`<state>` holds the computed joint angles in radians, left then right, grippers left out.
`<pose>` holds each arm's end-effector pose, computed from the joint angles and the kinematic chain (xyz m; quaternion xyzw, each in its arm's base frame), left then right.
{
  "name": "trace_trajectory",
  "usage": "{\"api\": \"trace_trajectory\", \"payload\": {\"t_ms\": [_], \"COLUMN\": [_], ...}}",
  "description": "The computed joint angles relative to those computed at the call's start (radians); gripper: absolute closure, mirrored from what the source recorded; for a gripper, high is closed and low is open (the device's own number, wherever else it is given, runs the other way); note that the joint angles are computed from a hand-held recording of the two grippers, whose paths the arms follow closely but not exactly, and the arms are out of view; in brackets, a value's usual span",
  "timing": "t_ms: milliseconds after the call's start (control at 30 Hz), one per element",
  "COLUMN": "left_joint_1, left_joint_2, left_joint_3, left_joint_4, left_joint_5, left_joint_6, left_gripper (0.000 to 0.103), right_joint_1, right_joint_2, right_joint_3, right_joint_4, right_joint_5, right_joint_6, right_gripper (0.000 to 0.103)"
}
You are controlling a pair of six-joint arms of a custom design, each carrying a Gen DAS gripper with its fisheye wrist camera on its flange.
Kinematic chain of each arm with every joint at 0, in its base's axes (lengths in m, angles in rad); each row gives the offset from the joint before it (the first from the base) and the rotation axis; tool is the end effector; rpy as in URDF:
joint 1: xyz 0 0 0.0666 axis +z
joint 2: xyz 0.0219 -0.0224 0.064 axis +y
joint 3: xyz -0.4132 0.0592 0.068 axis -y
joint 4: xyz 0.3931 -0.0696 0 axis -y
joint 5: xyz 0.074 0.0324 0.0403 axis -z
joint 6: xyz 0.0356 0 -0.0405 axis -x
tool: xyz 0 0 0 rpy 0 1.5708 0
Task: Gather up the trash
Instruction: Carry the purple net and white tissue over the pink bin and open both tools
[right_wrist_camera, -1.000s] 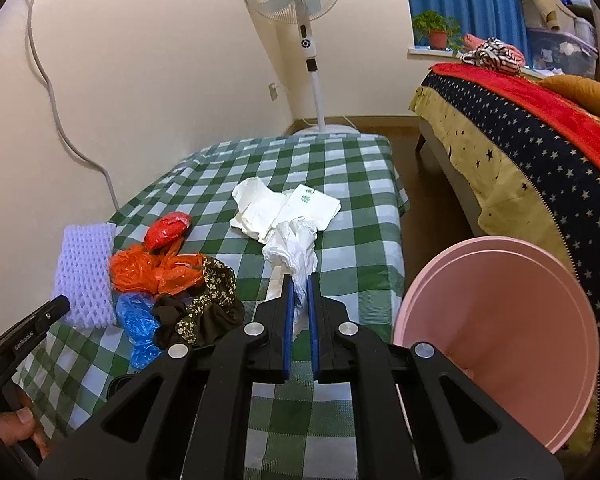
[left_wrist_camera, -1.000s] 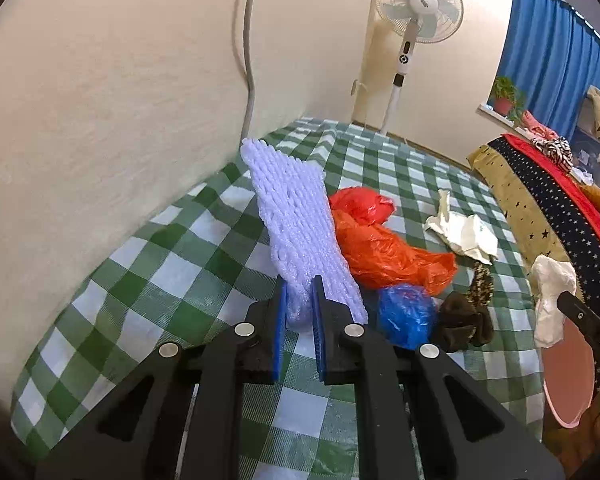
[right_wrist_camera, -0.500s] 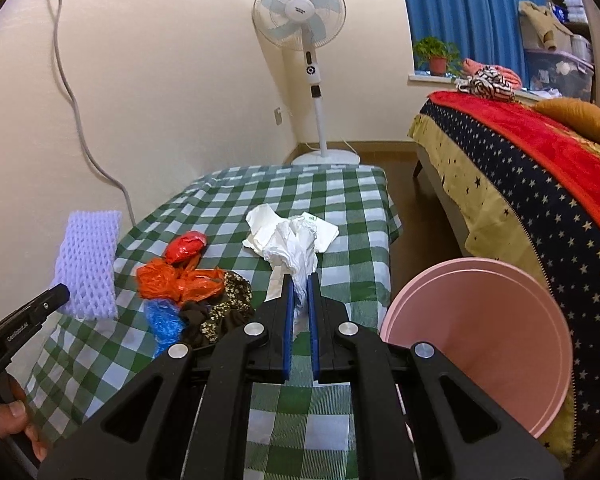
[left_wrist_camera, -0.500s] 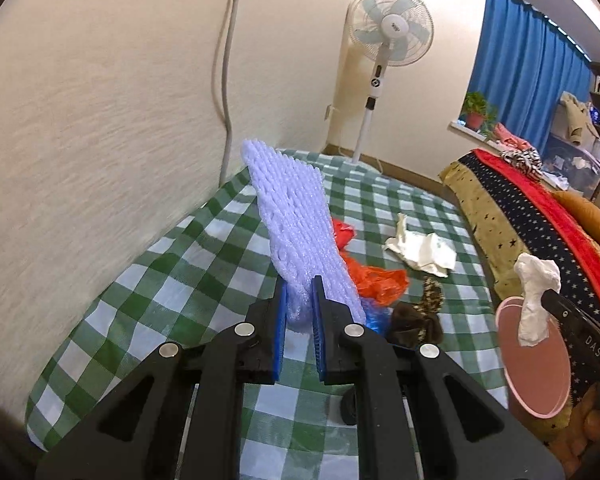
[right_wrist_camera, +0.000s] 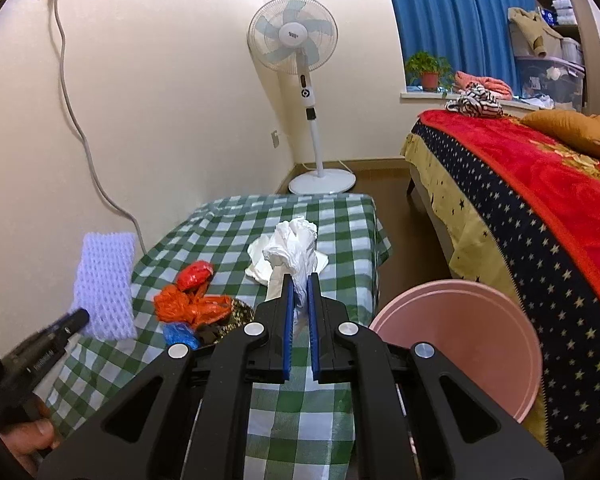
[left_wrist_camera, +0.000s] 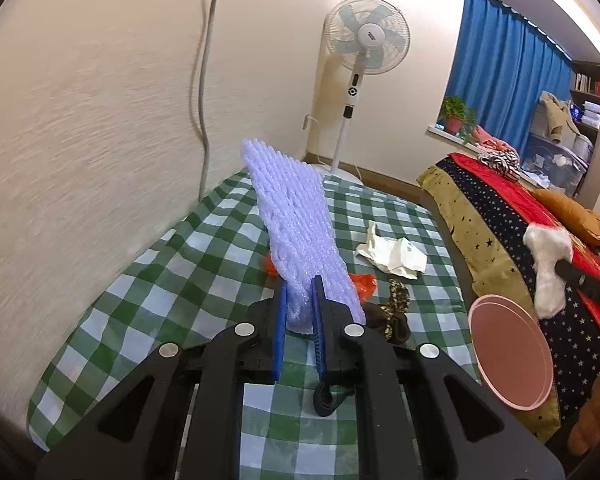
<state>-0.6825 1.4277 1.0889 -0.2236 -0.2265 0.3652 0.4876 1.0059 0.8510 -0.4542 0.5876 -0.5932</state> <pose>0.3873 -0.3050 0.3605 0.0835 0.8677 -0.1544 0.4651 0.3022 0.1375 0.3959 0.1785 0.8404 0.0076 0.5117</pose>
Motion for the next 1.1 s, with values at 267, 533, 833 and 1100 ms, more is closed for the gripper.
{"api": "trace_trajectory", "payload": {"t_ms": [267, 533, 833, 1100], "left_joint_1": [-0.036, -0.075, -0.115, -0.158], "left_joint_2": [0.002, 0.024, 0.061, 0.114], "left_joint_3": [-0.003, 0.008, 0.037, 0.080], "left_joint_4": [0.032, 0.062, 0.064, 0.064], "left_joint_5": [0.021, 0.029, 0.038, 0.054], "left_joint_6": [-0.040, -0.083, -0.110, -0.127], "left_gripper": [0.091, 0.091, 0.091, 0.091], "right_joint_1": [-0.048, -0.150, -0.217, -0.227], "right_joint_2": [-0.087, -0.142, -0.172, -0.185], "right_joint_3": [0.005, -0.035, -0.084, -0.101], "right_joint_4": [-0.063, -0.069, -0.068, -0.071], "right_joint_5": [-0.012, -0.052, -0.066, -0.014], "right_joint_6": [0.058, 0.089, 0.046, 0.059], "right_gripper": [0.096, 0.096, 0.096, 0.096]}}
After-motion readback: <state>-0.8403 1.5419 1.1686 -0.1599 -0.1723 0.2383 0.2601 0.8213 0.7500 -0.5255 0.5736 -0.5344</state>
